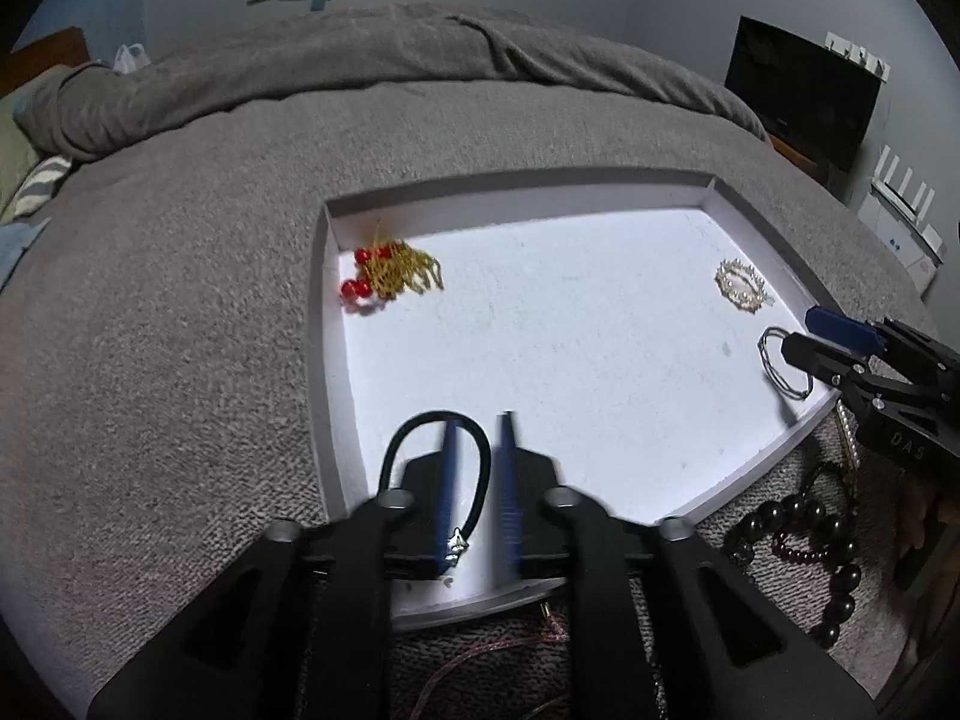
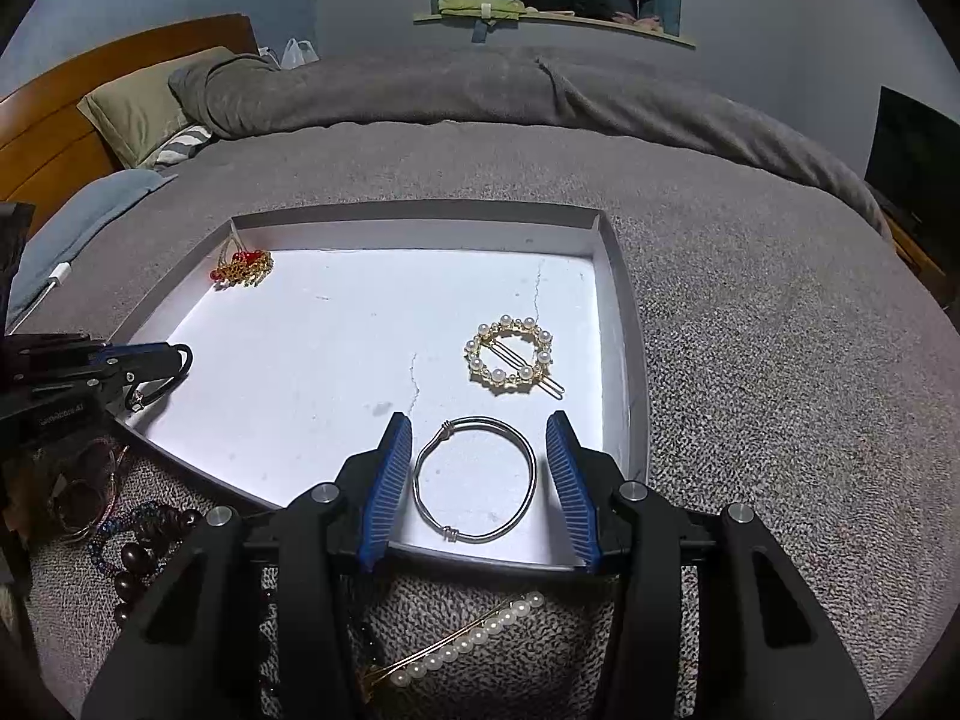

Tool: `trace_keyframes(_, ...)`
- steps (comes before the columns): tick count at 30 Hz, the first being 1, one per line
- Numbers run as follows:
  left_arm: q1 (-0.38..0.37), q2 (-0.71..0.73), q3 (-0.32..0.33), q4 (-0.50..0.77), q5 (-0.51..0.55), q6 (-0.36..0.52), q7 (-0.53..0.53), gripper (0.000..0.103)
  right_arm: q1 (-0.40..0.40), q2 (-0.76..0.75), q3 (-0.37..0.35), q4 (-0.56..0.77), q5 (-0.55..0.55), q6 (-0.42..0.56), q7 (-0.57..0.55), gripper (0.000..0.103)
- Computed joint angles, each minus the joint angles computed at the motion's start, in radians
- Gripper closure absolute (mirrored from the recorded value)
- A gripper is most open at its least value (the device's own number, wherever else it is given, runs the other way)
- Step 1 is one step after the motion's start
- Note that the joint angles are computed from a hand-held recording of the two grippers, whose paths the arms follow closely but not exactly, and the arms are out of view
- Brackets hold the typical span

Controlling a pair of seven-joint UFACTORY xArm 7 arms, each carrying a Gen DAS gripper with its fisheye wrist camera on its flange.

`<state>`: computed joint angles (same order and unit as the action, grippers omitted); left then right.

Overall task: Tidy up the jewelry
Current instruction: 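Lower the black hair tie into the box and open the left tool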

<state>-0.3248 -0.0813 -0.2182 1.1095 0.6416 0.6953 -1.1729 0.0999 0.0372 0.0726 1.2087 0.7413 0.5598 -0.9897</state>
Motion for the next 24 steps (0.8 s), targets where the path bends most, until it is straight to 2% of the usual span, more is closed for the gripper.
trace_keyframes(1,0.000,-0.006,0.000,-0.005,0.005,-0.012,-0.006,0.073,-0.003,-0.002,0.000,0.003,0.028,0.016,-0.022,0.043)
trace_keyframes(2,0.001,-0.012,-0.001,-0.010,0.014,-0.021,-0.016,0.064,-0.004,-0.007,0.000,0.000,0.051,0.017,-0.039,0.028)
trace_keyframes(4,0.005,-0.023,-0.016,-0.006,0.075,0.009,-0.069,0.053,-0.006,-0.018,-0.003,-0.005,0.111,0.021,-0.080,0.025)
trace_keyframes(9,0.019,-0.071,-0.030,-0.028,0.130,-0.005,-0.141,0.052,-0.017,-0.027,-0.021,0.011,0.235,0.047,-0.111,0.018)
trace_keyframes(12,0.034,-0.097,-0.055,-0.022,0.182,0.026,-0.195,0.036,-0.029,-0.038,-0.034,0.018,0.322,0.050,-0.124,0.010)
trace_keyframes(13,0.039,-0.111,-0.067,-0.021,0.208,0.047,-0.223,0.027,-0.031,-0.042,-0.038,0.019,0.348,0.046,-0.128,0.007)
trace_keyframes(15,0.047,-0.132,-0.078,-0.024,0.234,0.065,-0.260,0.023,-0.034,-0.050,-0.043,0.015,0.389,0.027,-0.126,0.005)
trace_keyframes(19,0.067,-0.181,-0.107,-0.046,0.263,0.108,-0.337,0.012,-0.036,-0.055,-0.050,0.016,0.423,0.003,-0.109,0.005)
trace_keyframes(24,0.068,-0.197,-0.141,-0.061,0.259,0.192,-0.359,0.010,-0.034,-0.066,-0.053,0.000,0.413,-0.029,-0.097,0.005)
